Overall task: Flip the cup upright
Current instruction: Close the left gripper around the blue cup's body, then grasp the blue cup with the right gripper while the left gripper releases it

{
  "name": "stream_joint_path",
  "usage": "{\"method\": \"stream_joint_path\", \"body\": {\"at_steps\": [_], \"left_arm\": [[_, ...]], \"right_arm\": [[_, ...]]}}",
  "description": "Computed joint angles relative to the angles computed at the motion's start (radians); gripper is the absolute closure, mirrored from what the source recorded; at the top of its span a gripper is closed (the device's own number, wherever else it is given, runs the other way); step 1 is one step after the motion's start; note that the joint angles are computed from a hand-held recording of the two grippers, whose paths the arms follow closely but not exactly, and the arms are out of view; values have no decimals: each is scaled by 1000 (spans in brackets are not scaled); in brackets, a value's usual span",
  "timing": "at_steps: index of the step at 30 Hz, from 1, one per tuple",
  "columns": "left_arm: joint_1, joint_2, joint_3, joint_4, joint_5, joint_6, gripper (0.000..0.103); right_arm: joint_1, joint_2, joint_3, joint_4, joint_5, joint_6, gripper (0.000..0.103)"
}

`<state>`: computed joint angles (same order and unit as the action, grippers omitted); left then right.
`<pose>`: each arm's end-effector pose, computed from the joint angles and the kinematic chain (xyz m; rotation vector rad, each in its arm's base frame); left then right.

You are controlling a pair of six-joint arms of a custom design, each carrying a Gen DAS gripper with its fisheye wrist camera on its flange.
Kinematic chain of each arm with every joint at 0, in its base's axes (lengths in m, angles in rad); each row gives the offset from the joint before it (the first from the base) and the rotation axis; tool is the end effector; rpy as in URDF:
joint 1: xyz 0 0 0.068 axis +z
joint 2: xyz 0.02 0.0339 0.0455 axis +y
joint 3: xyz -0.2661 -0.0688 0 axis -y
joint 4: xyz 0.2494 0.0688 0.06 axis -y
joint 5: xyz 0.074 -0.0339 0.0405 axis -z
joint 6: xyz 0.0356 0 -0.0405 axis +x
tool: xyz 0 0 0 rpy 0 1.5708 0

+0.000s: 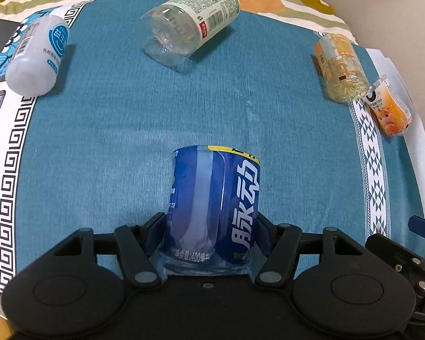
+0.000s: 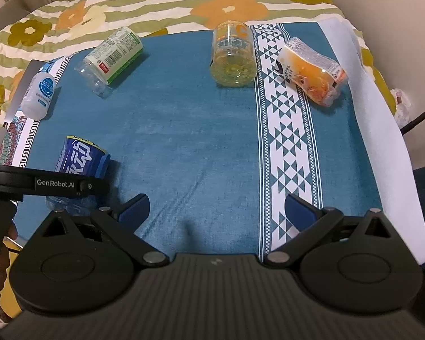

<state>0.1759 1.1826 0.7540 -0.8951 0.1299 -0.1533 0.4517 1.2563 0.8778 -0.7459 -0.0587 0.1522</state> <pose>0.1955 0.0301 0.2047 -0.4502 2.8524 -0.1838 0.2140 0.1062 0.2313 -0.4239 2.6877 0.2599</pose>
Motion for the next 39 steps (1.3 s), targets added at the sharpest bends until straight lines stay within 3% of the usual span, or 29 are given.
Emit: {"method": "stream_joint_path", "body": {"at_steps": [3,13,18,22,31,37,39], "left_arm": [[-2,-22,2,-6,-9,7,9],[95,-206,37,-168,31,122,8],[248,-337,63,-300,70,258,2],[437,-393,85,-387,121,427,1],[815,-365,112,-436,231,762,1],[940,-315,91,-436,253,873,1],[965,-305,86,-439,256,891,1]], "right_arm": [[-5,-4,2,-4,-2,-3,0],[-31,14,92,-54,-40,-15,0],[7,80,193,-91,-111,-6,0],[91,169,290,-116,-146,26,0],[173,467,466,-108,-296,219,0],[164,620,541,-113,-384,328,0],[161,643,554,-120,-393,332,5]]}}
